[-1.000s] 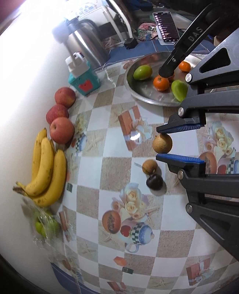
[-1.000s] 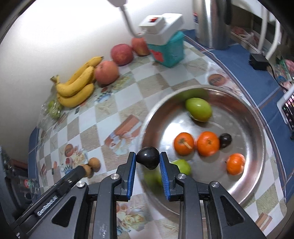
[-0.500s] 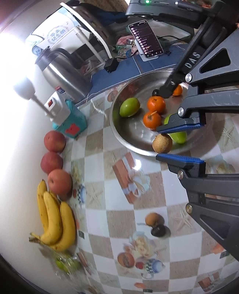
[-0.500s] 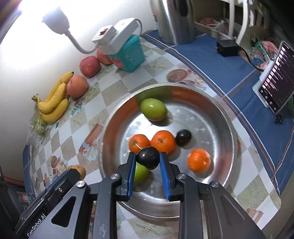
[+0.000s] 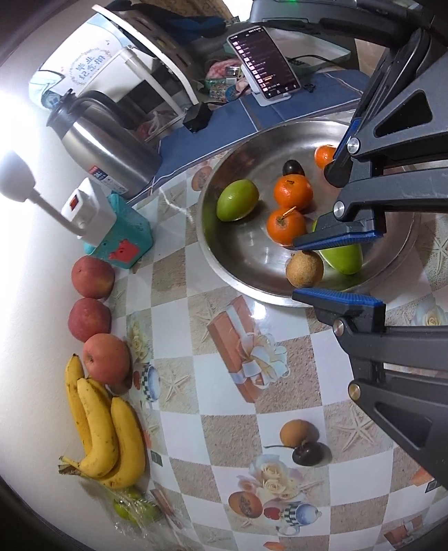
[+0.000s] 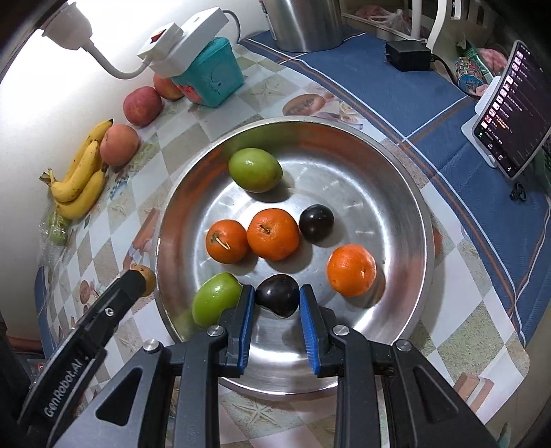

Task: Organize fruits
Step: 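Carry the held plum and brown fruit over the steel bowl, then open both tools to drop the plum and brown fruit into the bowl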

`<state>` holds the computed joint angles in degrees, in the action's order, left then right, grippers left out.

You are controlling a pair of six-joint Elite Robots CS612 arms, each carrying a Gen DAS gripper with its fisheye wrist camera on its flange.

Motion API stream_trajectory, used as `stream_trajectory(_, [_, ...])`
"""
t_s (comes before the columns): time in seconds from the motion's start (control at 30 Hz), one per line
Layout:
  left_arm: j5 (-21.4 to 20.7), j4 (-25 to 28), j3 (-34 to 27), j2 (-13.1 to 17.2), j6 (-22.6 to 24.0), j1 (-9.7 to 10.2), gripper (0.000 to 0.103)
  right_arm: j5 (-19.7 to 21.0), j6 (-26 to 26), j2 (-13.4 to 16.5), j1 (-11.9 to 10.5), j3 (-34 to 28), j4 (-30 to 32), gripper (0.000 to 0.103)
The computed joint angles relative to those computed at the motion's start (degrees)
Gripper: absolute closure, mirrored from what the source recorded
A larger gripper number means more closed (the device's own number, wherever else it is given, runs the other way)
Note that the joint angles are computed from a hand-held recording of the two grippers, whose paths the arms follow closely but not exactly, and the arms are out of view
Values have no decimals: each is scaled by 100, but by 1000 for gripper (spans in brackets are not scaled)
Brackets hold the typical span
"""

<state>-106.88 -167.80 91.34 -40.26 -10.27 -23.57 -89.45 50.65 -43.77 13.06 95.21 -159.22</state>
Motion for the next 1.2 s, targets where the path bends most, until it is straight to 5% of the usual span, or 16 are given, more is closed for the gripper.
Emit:
stream_trajectory(0.9, [62, 84, -5, -33, -93, 49, 77, 87, -343, 74, 2, -146, 202, 71])
stream_trajectory(1.0, [84, 150, -16, -33, -76, 44, 73, -4, -417, 77, 22, -169, 194, 54])
stream_trajectory(1.07, [137, 218, -21, -39, -76, 38, 68, -32, -441, 74, 24, -167, 175, 53])
stream_trajectory(1.2, [294, 339, -35, -56, -172, 43, 41, 87, -406, 90, 2, -144, 54, 44])
